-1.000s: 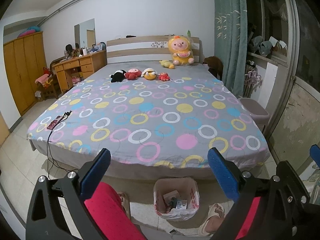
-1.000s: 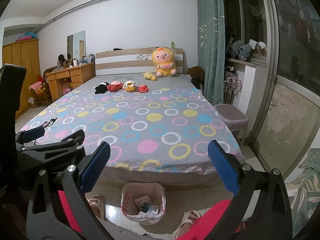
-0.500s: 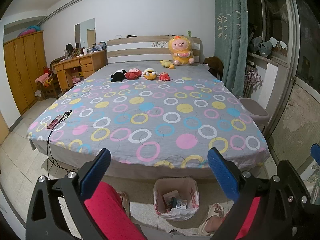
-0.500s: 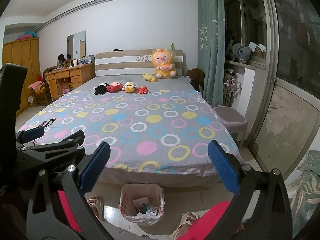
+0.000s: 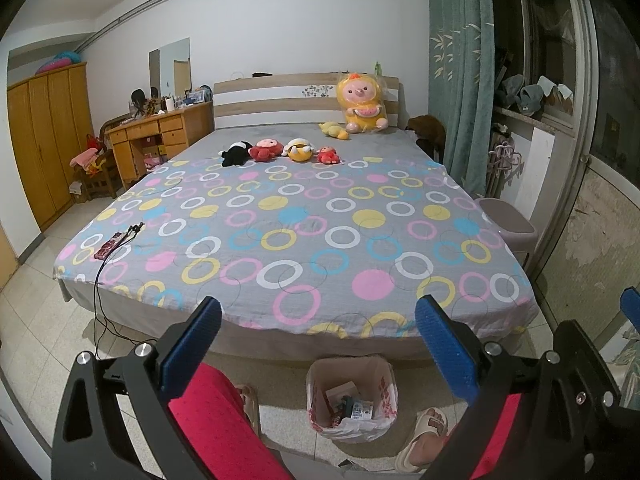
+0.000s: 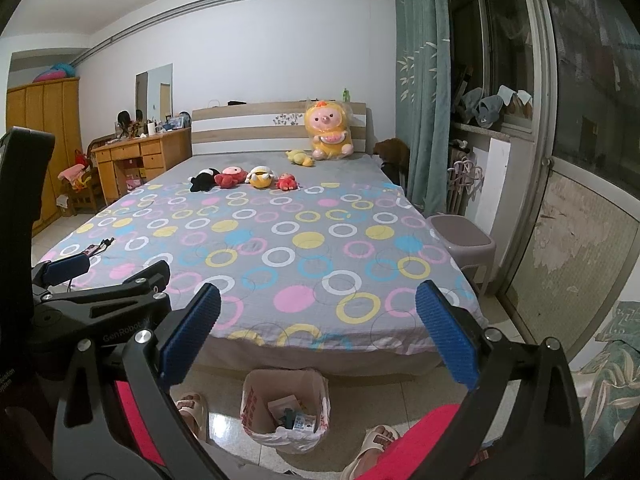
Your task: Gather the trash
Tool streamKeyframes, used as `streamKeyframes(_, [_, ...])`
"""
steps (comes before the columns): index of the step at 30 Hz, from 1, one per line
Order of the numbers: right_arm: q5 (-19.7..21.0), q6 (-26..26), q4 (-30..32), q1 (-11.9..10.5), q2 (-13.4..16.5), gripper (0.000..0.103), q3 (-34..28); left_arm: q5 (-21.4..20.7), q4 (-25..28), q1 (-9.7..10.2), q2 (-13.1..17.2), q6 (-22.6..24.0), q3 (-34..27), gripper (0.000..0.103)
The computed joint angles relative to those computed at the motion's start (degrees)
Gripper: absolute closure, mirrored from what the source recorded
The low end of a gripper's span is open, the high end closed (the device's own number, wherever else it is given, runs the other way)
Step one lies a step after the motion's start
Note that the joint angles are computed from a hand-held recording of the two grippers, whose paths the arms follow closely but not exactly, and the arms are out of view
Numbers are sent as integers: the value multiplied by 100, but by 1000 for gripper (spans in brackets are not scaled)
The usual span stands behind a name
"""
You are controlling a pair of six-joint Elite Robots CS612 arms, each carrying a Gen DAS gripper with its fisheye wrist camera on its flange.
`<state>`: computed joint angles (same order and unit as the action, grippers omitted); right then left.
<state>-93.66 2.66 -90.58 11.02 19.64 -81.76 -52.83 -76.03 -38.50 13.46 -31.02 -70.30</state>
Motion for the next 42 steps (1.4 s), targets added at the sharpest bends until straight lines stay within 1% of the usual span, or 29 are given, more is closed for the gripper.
streamKeyframes(7, [1, -10, -1, 1, 14, 7, -16, -12, 5, -4, -16, -23, 26, 8])
streamKeyframes(10, [62, 81, -28, -18, -6, 7, 1, 27, 51, -27, -33, 30, 57, 8])
streamKeyframes(12, [87, 126, -76, -33, -46, 7, 40, -54, 63, -25, -62, 33, 104, 8])
streamKeyframes(14, [9, 74, -116, -24, -87, 7, 81, -184, 53, -12, -81, 19, 119, 8])
streamKeyframes(16, [26, 64, -128, -34, -118, 7, 116, -151, 58, -23, -93, 14, 136, 8])
streamKeyframes(25, [22, 64, -113, -27, -112, 7, 92, -135, -2, -17, -64, 44, 110, 8])
streamKeyframes(27, [32, 52, -94, -26, -113, 7, 87, -137, -90, -17, -34, 53, 68, 8])
streamKeyframes(30, [70, 49, -123, -37, -117, 7, 90, -237, -164, -3, -12, 94, 22, 8])
streamKeyframes(42, [95, 19, -103, -43, -93, 7, 40, -200, 22, 10, -51, -21, 49, 8])
